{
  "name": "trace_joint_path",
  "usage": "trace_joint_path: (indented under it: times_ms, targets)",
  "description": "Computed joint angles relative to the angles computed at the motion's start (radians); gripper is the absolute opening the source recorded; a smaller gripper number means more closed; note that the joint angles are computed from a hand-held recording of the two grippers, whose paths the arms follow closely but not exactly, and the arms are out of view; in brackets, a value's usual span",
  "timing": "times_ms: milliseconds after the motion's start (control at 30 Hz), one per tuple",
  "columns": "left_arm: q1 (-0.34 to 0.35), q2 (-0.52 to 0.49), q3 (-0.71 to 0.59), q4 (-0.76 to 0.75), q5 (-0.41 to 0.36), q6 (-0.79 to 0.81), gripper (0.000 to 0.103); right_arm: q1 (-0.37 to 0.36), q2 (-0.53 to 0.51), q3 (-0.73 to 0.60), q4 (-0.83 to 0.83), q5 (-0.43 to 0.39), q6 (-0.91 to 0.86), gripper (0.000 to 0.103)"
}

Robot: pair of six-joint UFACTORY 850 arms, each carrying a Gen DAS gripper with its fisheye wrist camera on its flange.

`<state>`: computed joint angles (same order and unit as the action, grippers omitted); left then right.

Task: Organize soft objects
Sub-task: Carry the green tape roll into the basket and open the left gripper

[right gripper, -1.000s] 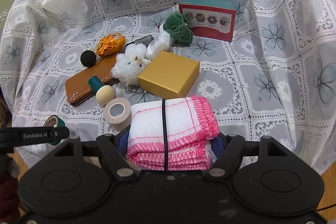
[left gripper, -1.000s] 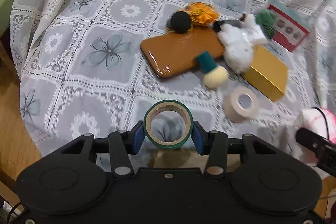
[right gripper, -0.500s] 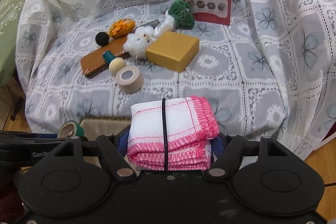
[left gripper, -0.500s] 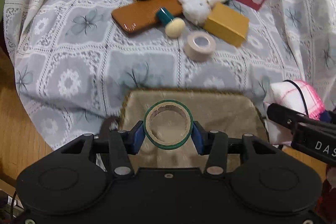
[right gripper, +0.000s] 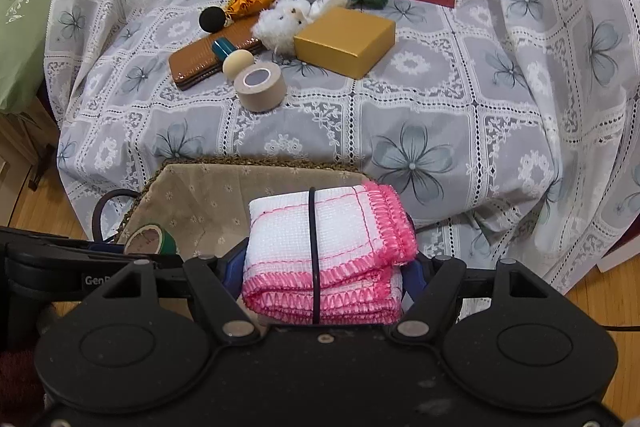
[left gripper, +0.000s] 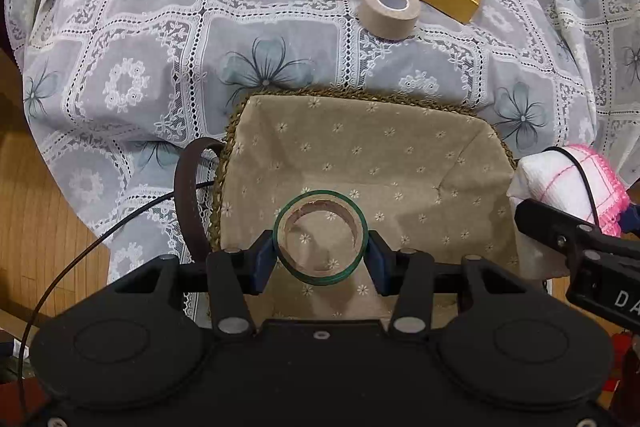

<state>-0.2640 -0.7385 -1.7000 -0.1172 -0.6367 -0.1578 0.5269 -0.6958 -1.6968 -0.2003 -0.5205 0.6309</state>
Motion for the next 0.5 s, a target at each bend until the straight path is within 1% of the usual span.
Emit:
trace_joint_path:
  times_ms: [500]
  targets:
    - [-0.001, -0.006, 0.012, -0.012, -0.032, 0.019, 0.047, -0.002, -0.015, -0.016, 0.093, -0.024, -0.100, 0.071]
